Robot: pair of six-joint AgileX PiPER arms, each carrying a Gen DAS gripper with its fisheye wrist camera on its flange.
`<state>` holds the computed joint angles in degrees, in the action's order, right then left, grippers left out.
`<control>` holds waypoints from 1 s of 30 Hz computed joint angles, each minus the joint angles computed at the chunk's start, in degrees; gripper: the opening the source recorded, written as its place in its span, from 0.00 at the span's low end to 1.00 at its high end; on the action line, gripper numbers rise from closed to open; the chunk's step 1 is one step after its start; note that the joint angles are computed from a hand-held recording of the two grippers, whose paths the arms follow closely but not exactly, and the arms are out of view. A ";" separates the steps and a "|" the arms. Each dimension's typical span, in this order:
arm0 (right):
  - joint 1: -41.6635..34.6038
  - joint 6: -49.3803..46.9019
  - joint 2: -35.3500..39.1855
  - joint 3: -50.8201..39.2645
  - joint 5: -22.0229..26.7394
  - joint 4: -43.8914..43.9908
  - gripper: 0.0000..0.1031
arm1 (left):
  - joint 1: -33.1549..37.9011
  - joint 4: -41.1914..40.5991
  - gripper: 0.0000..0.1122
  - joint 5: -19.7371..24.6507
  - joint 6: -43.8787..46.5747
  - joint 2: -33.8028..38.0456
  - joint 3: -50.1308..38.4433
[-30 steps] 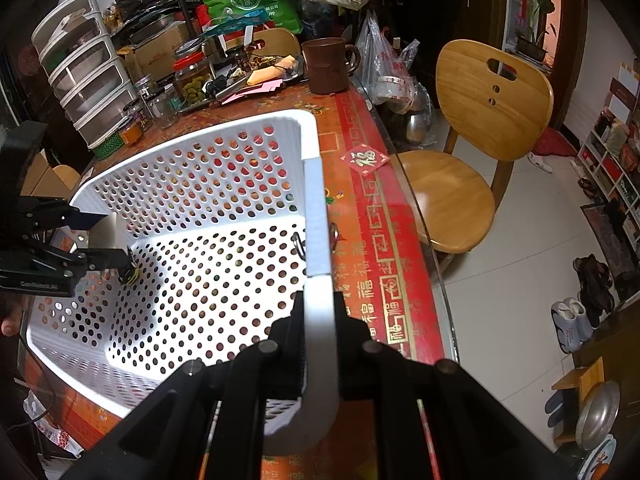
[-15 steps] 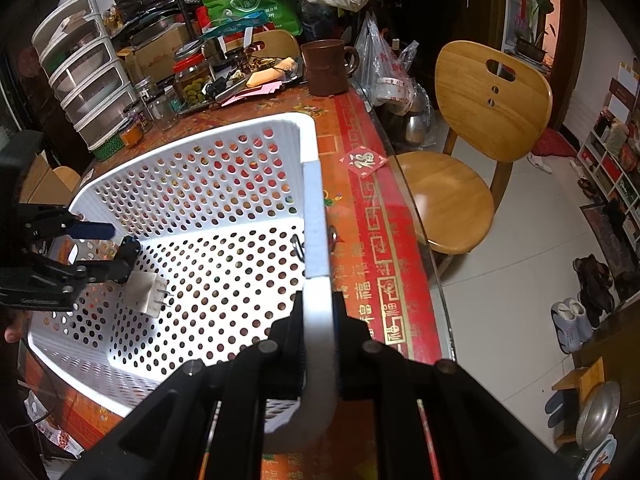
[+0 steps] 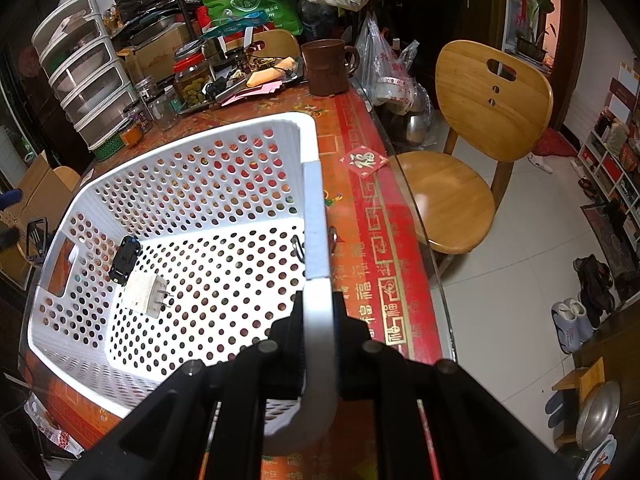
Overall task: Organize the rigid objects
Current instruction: 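Return the left gripper to the table and grasp a white cube adapter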
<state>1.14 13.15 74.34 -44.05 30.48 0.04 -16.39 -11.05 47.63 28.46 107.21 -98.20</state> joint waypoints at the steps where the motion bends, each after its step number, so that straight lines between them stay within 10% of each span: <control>1: 0.17 0.30 0.06 0.06 -0.05 -0.26 0.09 | 1.73 -0.40 0.91 -0.11 0.32 -0.03 0.19; 12: -0.16 -0.73 -0.11 1.00 -0.58 0.78 0.09 | 12.51 -0.02 0.91 -0.24 -2.42 13.68 -3.42; 30: 0.59 0.94 0.16 0.66 -0.05 -0.73 0.09 | 7.42 3.37 0.91 2.63 -10.86 26.16 -12.23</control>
<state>1.73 14.09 74.50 -43.39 30.42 -0.69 -8.97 -7.67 50.25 17.60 133.37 -110.44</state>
